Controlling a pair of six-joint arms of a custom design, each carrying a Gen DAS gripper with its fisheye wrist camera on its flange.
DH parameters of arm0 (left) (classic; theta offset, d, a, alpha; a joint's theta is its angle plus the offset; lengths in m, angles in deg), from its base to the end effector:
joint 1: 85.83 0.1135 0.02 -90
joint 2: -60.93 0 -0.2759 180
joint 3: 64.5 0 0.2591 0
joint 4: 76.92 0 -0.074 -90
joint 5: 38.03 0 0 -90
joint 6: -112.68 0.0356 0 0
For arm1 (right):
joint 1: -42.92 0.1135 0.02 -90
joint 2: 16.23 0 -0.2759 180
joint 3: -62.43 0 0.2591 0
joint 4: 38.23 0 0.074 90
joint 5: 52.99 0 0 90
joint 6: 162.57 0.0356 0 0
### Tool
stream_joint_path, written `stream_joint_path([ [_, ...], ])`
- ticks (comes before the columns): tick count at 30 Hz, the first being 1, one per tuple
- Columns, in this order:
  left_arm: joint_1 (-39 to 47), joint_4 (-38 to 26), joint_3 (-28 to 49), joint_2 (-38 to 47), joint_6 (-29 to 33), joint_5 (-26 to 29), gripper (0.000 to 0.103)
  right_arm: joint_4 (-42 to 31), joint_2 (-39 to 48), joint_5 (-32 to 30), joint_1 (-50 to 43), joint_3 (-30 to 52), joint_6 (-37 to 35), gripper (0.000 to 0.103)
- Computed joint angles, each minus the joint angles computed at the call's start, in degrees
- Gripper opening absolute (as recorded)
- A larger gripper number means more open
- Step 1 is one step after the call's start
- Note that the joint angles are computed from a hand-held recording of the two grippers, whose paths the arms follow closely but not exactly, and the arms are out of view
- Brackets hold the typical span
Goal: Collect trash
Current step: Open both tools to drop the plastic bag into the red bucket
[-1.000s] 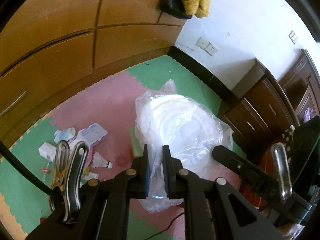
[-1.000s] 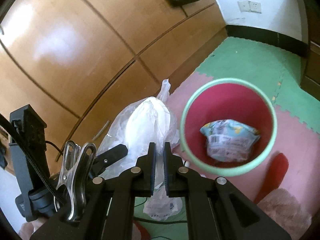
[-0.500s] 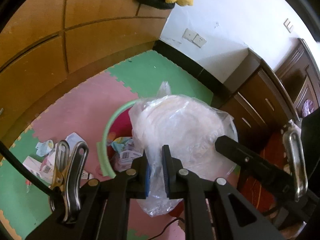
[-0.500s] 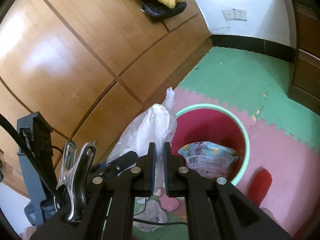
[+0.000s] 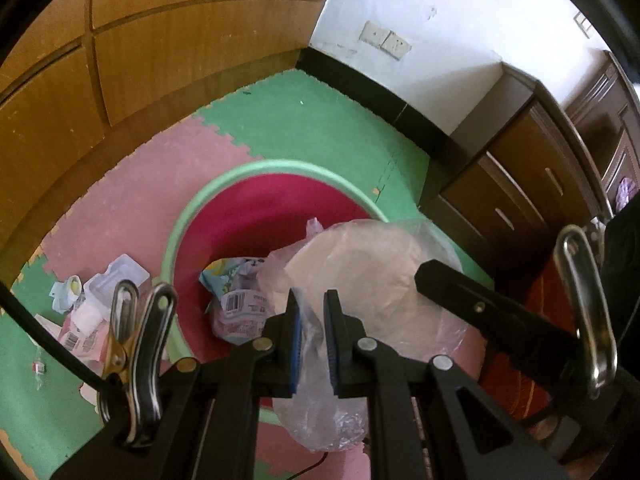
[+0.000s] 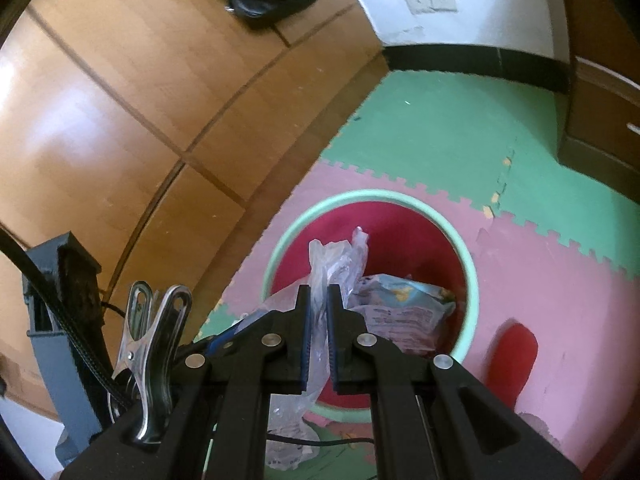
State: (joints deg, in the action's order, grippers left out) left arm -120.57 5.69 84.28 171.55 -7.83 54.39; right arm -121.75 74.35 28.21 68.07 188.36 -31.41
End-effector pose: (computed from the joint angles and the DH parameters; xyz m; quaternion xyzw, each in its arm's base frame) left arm 0.3089 -0.2160 0.4377 0.0412 0.9631 -0.1602 0.2124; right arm 0.2755 0.1354 0.4579 0.1026 0.9261 0.2547 0.2588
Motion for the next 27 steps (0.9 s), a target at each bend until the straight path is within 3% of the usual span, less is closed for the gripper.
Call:
stream_joint_path([
  [7,0.7,2.1,-3.3,0.0,0.6,0.4,0.010,0.1,0.5,0.7,-0.1,-2.1,0.6,0.008],
  [15,1.0,0.4,-1.4,1.0,1.2,-0.9,0.012,0.4,-0.3,1.3,-0.8,-4.5,2.7,0.009],
  [19,1.4,-1.0,-1.5,0.3,1.7,-2.1,0.016,1.6,-1.4,0.6,-1.5,-6.4,5.1,0.019],
  [27,3.1,-2.6,-3.0,-2.9,1.3,-2.9,0.021,1.6,-1.5,1.3,-0.1,-6.4,5.5,0.024],
])
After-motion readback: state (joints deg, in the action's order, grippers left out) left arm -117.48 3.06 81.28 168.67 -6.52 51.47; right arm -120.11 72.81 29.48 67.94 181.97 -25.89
